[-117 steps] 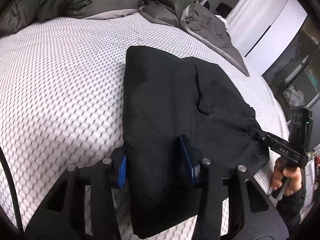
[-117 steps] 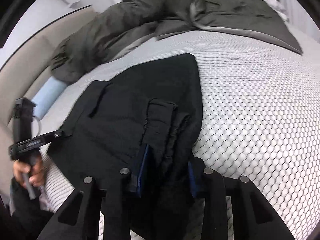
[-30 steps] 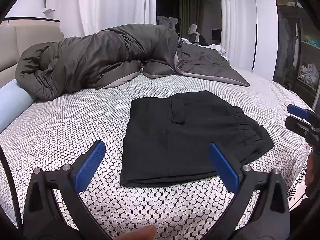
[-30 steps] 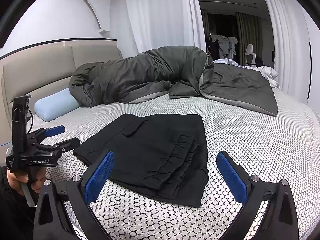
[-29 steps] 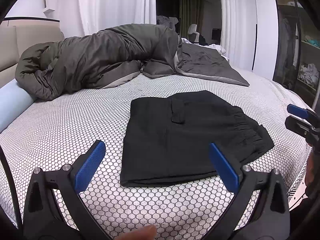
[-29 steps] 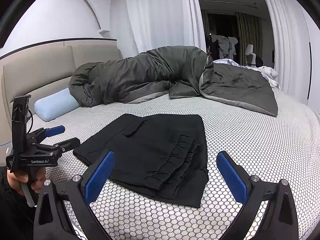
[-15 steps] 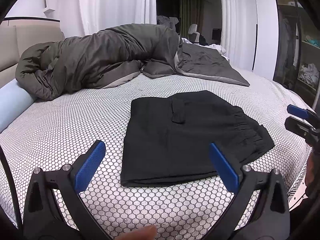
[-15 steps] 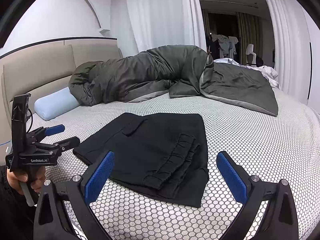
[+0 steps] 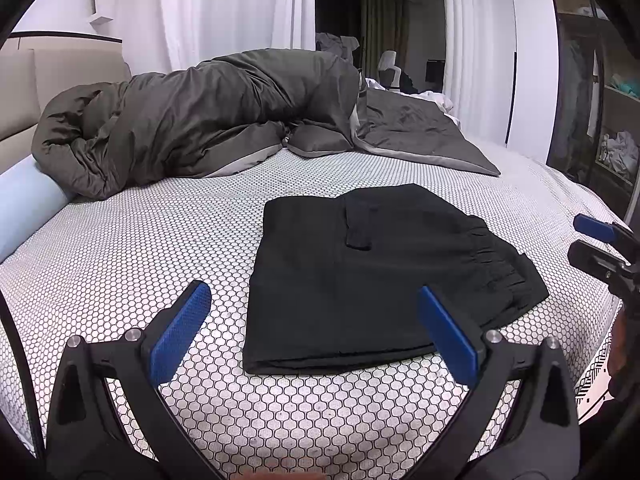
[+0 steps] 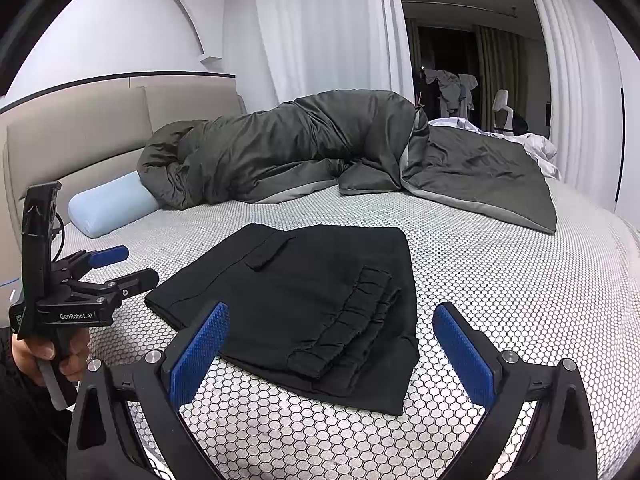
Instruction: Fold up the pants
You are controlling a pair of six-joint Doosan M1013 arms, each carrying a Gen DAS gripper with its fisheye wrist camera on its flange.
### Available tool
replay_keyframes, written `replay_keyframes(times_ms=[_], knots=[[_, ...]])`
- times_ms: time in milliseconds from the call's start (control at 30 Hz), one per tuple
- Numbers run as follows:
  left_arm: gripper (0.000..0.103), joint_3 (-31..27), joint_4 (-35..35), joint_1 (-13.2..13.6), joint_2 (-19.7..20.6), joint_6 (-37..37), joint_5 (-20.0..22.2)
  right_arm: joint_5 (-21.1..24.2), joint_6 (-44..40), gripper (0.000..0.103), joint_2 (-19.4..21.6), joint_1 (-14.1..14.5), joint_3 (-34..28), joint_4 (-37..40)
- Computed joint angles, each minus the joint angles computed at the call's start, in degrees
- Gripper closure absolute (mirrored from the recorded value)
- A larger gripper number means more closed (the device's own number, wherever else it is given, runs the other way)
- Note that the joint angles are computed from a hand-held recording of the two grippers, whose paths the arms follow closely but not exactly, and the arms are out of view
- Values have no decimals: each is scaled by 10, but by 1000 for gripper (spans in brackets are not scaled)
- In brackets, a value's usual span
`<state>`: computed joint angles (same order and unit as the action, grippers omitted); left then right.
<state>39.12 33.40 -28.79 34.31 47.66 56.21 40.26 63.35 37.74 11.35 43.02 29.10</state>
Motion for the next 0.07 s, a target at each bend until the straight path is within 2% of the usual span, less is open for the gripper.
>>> replay_keyframes(times_ms=[67], knots=[[1, 2, -3, 0, -1, -1, -1, 0, 0, 0, 0, 0, -1, -1]])
